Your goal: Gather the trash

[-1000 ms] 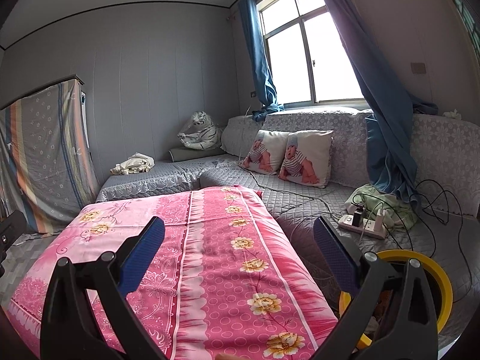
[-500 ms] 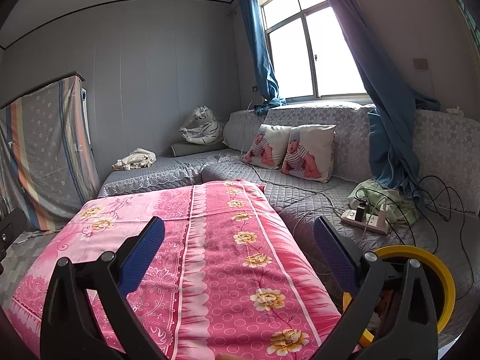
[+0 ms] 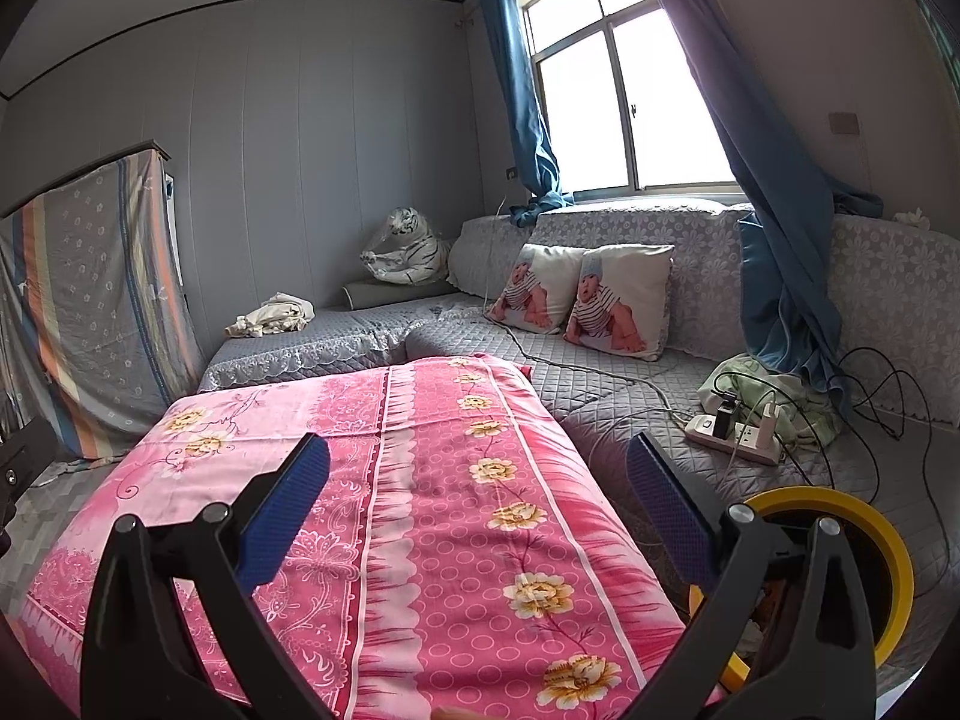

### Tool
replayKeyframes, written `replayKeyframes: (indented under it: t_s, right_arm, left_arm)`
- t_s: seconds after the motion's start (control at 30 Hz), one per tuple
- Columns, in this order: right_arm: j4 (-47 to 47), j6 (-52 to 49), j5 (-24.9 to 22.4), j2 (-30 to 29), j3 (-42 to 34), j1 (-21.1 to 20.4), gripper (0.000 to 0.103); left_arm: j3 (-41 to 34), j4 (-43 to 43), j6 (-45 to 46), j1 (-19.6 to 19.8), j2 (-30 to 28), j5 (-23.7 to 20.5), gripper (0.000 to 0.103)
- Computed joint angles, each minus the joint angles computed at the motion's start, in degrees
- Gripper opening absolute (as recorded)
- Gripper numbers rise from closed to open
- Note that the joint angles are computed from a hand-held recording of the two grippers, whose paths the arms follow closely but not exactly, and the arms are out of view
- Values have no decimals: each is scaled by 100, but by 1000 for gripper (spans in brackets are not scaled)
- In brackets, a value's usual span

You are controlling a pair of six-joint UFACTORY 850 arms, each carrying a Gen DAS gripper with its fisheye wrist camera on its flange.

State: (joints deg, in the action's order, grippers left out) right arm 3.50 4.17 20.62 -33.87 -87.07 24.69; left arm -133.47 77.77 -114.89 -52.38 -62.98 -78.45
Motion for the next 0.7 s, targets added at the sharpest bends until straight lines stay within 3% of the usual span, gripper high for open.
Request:
replayKeyframes:
  t_s: [0.7]
  right_arm:
    - [-22, 68, -115, -39, -38, 2, 95]
  left_arm:
    - [-28, -7, 47, 12, -27, 85, 95]
